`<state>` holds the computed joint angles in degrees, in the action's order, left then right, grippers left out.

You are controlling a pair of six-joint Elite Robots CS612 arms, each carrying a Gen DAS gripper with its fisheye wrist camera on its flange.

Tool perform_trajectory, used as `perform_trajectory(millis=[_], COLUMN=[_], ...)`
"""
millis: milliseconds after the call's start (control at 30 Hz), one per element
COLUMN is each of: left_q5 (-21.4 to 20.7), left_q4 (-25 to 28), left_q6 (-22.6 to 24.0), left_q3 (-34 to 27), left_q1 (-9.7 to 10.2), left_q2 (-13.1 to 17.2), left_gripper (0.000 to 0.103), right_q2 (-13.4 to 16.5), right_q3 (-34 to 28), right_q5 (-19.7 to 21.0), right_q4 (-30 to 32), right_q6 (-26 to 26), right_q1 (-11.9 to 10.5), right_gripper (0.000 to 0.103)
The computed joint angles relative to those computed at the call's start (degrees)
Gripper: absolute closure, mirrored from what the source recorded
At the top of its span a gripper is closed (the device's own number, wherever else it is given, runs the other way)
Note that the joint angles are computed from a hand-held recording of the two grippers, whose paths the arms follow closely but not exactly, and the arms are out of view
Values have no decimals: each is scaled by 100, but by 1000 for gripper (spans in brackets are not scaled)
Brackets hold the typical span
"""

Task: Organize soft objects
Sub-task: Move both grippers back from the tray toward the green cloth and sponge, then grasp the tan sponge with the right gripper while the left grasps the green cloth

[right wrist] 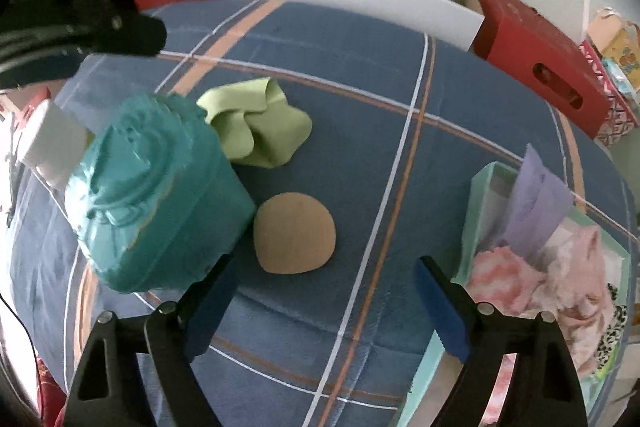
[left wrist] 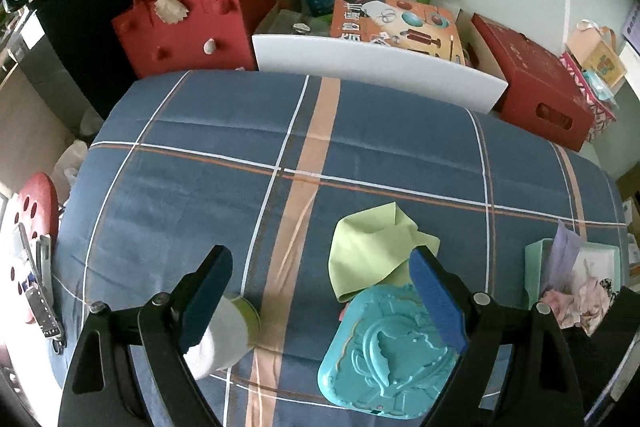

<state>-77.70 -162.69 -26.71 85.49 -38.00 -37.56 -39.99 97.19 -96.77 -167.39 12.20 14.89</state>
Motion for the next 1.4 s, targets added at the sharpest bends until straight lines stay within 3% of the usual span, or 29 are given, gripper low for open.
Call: perform_trajectory(millis=[467,767,833,900,1400], left_q5=[-104,-128,-135,-126,-228], left_q4=[68,90,93,104,240], left_q6=[-13,-18,-7,6,38], left_q3=[-56,-61,-64,-70,-148], left_q1=[23,30,29,25,3], left_q2=[47,55,58,61,106], left_gripper=[13,13,13,13,13], right_q2=[218,241,216,192,143], right_q3=[-207,-184,-153,-108,-34], right_q5=[71,211,211,176,359], right_q4=[112,-93,-116,-160,-254], right_q6=[-74,-125,-133,-95,209], right_q1=[-12,-31,-39,-33,-145], right_gripper=[22,37,47,51,52])
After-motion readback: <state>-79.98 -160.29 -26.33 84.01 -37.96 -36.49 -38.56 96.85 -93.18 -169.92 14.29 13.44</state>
